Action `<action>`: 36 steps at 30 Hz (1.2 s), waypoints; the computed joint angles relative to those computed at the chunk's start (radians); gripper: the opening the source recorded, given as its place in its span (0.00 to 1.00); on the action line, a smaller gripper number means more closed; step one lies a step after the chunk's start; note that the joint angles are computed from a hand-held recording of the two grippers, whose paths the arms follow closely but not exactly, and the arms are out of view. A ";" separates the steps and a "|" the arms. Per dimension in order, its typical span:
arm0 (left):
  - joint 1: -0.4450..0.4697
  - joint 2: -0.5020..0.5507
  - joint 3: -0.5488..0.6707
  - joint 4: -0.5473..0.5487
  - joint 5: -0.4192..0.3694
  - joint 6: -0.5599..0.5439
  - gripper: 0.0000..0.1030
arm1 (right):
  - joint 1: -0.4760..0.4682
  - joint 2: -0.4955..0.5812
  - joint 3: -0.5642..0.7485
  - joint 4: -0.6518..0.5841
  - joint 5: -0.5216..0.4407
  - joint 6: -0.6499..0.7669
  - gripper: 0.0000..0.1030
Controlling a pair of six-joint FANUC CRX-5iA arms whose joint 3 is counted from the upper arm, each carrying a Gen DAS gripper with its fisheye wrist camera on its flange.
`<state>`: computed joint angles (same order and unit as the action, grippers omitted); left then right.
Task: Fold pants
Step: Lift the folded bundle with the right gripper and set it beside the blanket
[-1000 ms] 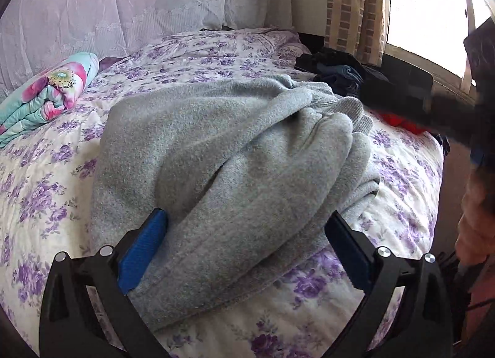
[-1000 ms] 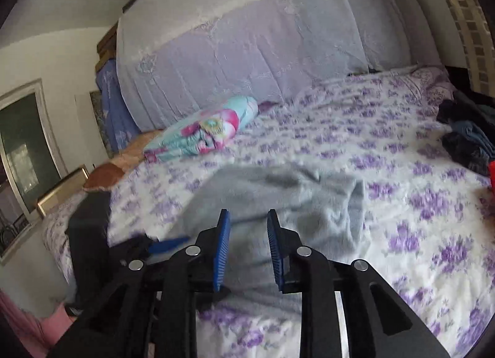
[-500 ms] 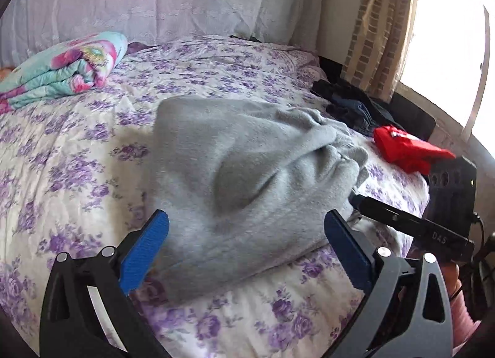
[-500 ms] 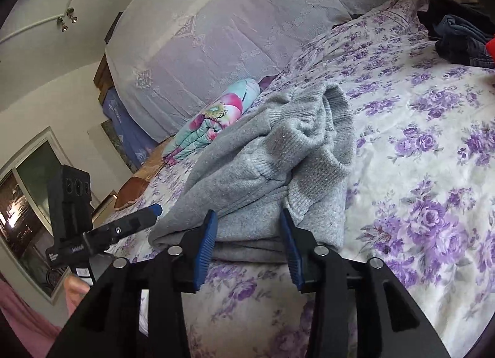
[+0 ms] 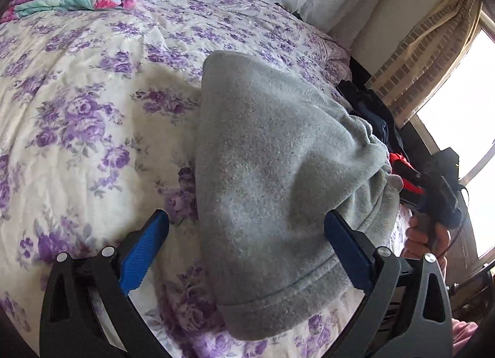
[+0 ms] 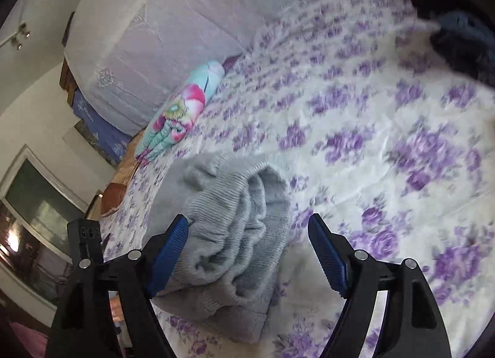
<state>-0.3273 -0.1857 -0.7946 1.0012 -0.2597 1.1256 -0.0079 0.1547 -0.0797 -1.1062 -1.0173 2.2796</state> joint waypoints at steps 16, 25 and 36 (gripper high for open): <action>-0.130 0.079 0.010 0.715 -0.097 -0.580 0.94 | 0.046 0.068 0.087 -0.043 -0.112 0.073 0.46; 0.079 0.085 0.287 -0.018 -0.032 -0.271 0.91 | 0.111 0.178 0.454 -0.065 -0.118 0.072 0.46; 0.278 0.527 0.615 -0.194 -0.220 -0.078 0.95 | 0.279 0.785 1.185 0.327 -0.157 -0.395 0.60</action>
